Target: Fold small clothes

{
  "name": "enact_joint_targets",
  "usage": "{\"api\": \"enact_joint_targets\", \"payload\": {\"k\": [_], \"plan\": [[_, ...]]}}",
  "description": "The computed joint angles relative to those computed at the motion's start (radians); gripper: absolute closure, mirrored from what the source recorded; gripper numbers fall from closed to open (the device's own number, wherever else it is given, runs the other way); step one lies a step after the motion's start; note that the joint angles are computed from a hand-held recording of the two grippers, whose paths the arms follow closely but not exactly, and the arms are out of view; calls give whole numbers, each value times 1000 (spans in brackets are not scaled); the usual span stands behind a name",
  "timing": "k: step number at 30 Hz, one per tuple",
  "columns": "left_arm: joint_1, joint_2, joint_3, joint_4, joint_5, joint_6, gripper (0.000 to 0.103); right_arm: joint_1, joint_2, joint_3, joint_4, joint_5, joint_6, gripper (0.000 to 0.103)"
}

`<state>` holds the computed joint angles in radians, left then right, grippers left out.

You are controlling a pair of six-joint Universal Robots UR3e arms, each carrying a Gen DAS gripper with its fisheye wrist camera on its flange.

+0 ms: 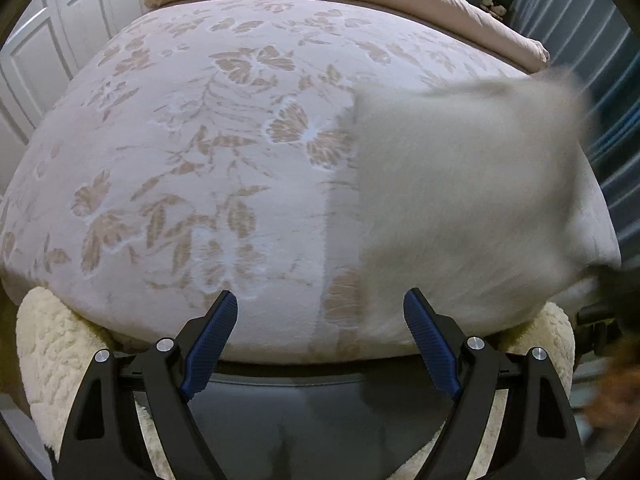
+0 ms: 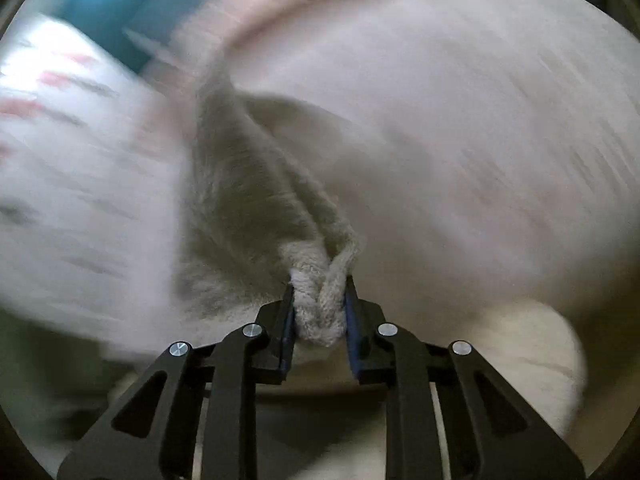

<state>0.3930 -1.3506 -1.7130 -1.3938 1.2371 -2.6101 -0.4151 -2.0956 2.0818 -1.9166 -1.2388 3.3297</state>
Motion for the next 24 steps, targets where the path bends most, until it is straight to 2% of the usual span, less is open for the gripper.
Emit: {"api": "enact_joint_targets", "payload": {"k": [3, 8, 10, 11, 13, 15, 18, 20, 22, 24], "plan": [[-28, 2, 9, 4, 3, 6, 20, -188, -181, 134, 109, 150, -65, 82], [-98, -46, 35, 29, 15, -40, 20, -214, -236, 85, 212, 141, -97, 78], [-135, -73, 62, 37, 10, -67, 20, -116, -140, 78, 68, 106, 7, 75], [-150, -77, 66, 47, 9, -79, 20, -88, -126, 70, 41, 94, 39, 73], [-190, -103, 86, 79, 10, -99, 20, -96, -130, 62, 38, 112, 43, 60], [-236, -138, 109, 112, 25, -131, 20, -107, -100, 81, -3, 130, 43, 52], [-292, -179, 148, 132, 45, -170, 20, -95, -38, 94, -43, 146, 38, 79], [-307, -189, 166, 135, 50, -175, 20, -139, -136, 96, -33, 219, 21, 82], [-324, -190, 165, 155, 69, -182, 20, -228, -277, 64, 82, 288, -42, 82], [-341, -197, 157, 173, 89, -190, 20, -225, -285, 72, 97, 244, -55, 82]]}}
